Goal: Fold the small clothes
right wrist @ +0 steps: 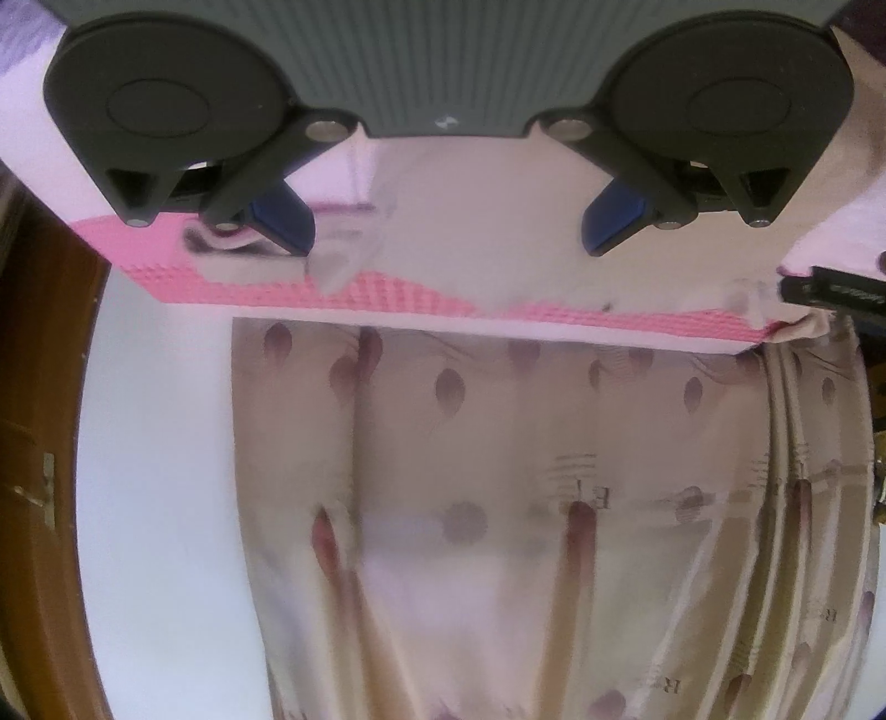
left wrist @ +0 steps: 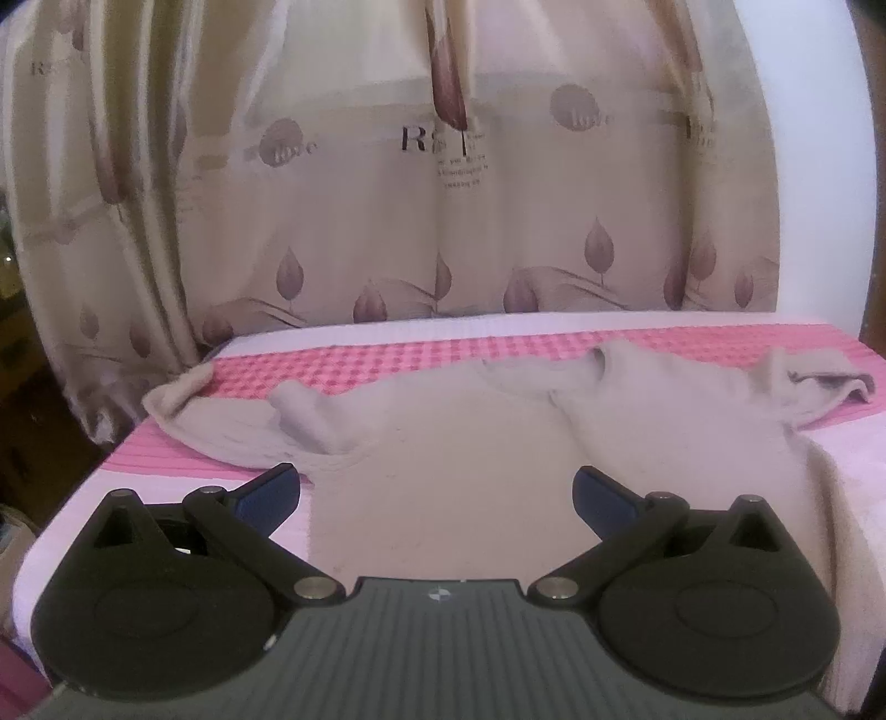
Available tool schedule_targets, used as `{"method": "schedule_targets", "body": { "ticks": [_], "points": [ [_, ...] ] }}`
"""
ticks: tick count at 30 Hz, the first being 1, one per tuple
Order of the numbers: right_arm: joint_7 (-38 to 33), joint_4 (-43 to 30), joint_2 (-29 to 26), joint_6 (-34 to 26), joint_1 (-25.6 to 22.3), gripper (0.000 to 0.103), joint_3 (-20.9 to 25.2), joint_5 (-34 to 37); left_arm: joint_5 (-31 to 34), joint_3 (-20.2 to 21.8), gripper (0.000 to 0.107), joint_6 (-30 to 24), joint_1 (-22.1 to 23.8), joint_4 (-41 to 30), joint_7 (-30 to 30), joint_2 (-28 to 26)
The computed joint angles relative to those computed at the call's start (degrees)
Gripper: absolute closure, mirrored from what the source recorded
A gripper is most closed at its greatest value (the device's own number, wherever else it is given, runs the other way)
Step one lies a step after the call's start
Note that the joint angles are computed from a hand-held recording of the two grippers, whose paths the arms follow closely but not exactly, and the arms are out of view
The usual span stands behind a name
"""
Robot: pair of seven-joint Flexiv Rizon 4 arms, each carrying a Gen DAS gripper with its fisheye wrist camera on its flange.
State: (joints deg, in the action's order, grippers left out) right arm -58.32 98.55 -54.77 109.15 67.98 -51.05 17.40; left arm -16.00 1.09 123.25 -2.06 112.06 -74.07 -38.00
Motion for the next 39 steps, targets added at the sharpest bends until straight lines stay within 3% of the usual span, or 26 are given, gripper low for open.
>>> {"method": "schedule_targets", "body": {
  "ticks": [3,4,6,7,8,10,16,20,24,25,26,28,32,36,38,39],
  "points": [
    [-1.47,-3.21,-0.64,0.94,-6.31,0.000,3.92,-2.23,0.80,-1.18,0.004,-2.32,1.37,-1.49,-0.36,-0.65],
    [-1.92,-4.42,-1.51,-0.12,-7.62,0.004,3.97,-2.58,1.19,-1.73,0.004,-3.29,2.03,-1.93,-0.74,-0.78],
    [-2.32,-7.53,-3.01,-2.92,-11.36,0.028,4.64,-4.83,2.02,-2.69,0.004,-4.85,3.25,-2.66,-1.65,-1.02],
    [-2.23,-9.20,-3.33,-4.67,-13.60,0.044,5.61,-6.55,2.56,-3.15,0.004,-5.48,3.84,-2.97,-2.09,-1.13],
    [-2.03,-11.15,-3.53,-7.00,-16.13,0.051,6.95,-8.84,2.75,-3.35,0.004,-6.42,4.06,-3.50,-2.37,-1.25],
    [-1.98,-16.13,-5.03,-10.10,-21.39,0.054,9.50,-13.71,2.79,-3.47,0.004,-8.46,4.14,-4.60,-2.78,-1.51],
    [-3.69,-34.90,-14.72,-21.82,-32.24,0.054,10.72,-28.50,0.82,-0.21,0.004,-11.34,0.68,-7.18,-2.74,-2.63],
    [-9.42,-50.97,-20.60,-33.25,-41.41,0.055,18.43,-37.06,-1.77,2.99,0.004,-13.38,-2.58,-9.07,-1.87,-3.73],
    [-14.73,-63.95,-26.33,-41.01,-47.14,0.057,24.20,-41.94,-5.03,7.36,0.004,-16.68,-6.81,-11.73,-1.23,-5.50],
    [-14.62,-66.12,-27.11,-42.21,-48.14,0.079,25.48,-42.30,-5.80,8.66,0.004,-17.80,-7.99,-12.46,-1.13,-5.97],
    [-11.87,-67.45,-27.41,-43.91,-48.72,0.094,25.43,-42.20,-5.96,9.02,0.004,-18.49,-8.28,-12.78,-1.13,-6.13],
    [-2.84,-67.36,-26.43,-43.20,-50.56,0.094,26.72,-40.05,-6.20,10.00,0.004,-19.60,-9.03,-13.37,-1.45,-6.44],
    [20.18,-55.67,-20.24,-36.50,-52.79,0.094,26.35,-32.56,-6.25,11.68,0.004,-20.20,-9.90,-13.60,-2.46,-6.53],
    [31.15,-44.39,-15.15,-29.79,-57.17,0.092,34.62,-23.44,-6.28,13.02,0.004,-20.70,-10.61,-12.99,-3.58,-6.17],
    [35.38,-38.94,-14.19,-19.52,-59.07,0.091,38.32,-16.71,-6.03,12.92,0.004,-20.75,-10.26,-12.53,-4.09,-5.81],
    [39.50,-35.71,-13.50,-15.51,-58.69,0.091,37.49,-15.63,-5.83,12.92,0.004,-20.52,-10.09,-12.27,-4.29,-5.66]
  ]
}}
